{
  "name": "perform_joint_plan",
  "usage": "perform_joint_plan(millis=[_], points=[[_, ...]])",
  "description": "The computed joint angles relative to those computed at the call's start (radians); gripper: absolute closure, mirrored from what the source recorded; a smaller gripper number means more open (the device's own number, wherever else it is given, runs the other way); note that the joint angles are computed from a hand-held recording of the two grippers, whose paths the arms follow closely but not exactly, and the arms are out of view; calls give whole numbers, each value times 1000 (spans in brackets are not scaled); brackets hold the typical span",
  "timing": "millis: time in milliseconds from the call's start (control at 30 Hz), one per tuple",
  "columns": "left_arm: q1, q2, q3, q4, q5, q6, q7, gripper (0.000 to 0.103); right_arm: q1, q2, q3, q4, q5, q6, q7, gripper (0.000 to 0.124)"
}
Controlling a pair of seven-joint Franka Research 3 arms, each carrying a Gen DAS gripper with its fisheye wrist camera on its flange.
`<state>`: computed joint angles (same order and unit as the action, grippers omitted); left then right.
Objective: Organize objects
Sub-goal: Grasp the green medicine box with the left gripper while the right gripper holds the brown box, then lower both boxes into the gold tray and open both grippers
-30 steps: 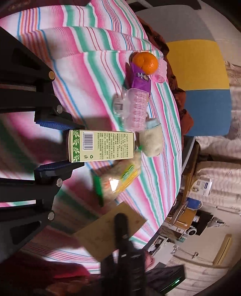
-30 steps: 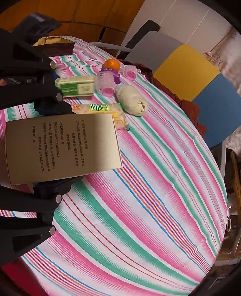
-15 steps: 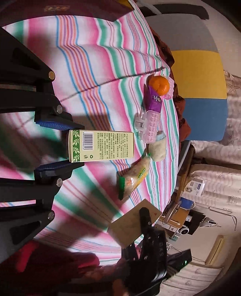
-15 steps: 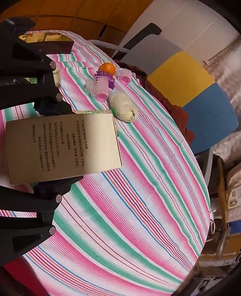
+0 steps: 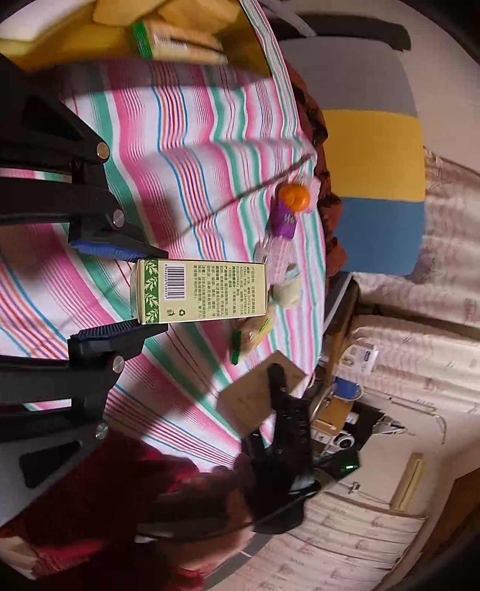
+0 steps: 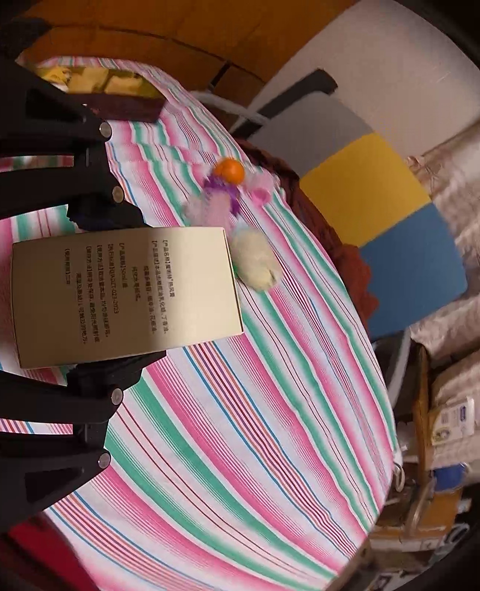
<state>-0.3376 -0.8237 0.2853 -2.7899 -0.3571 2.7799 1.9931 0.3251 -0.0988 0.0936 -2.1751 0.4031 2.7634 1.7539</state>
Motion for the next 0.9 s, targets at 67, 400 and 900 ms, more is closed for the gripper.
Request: perform_joint_plan(millis=[67,400,900], points=[[22,-23,8,-1,-1,-22,-7,74,29,0,3,3,82,-18,-57,70],[140,-111,44,-26,10,-77,-15,74,111,22,55,40,121,-64,-80,70],[335,-96,118,2,21,-167,-45,74,247,149,137,232,284,-58,-173,70]])
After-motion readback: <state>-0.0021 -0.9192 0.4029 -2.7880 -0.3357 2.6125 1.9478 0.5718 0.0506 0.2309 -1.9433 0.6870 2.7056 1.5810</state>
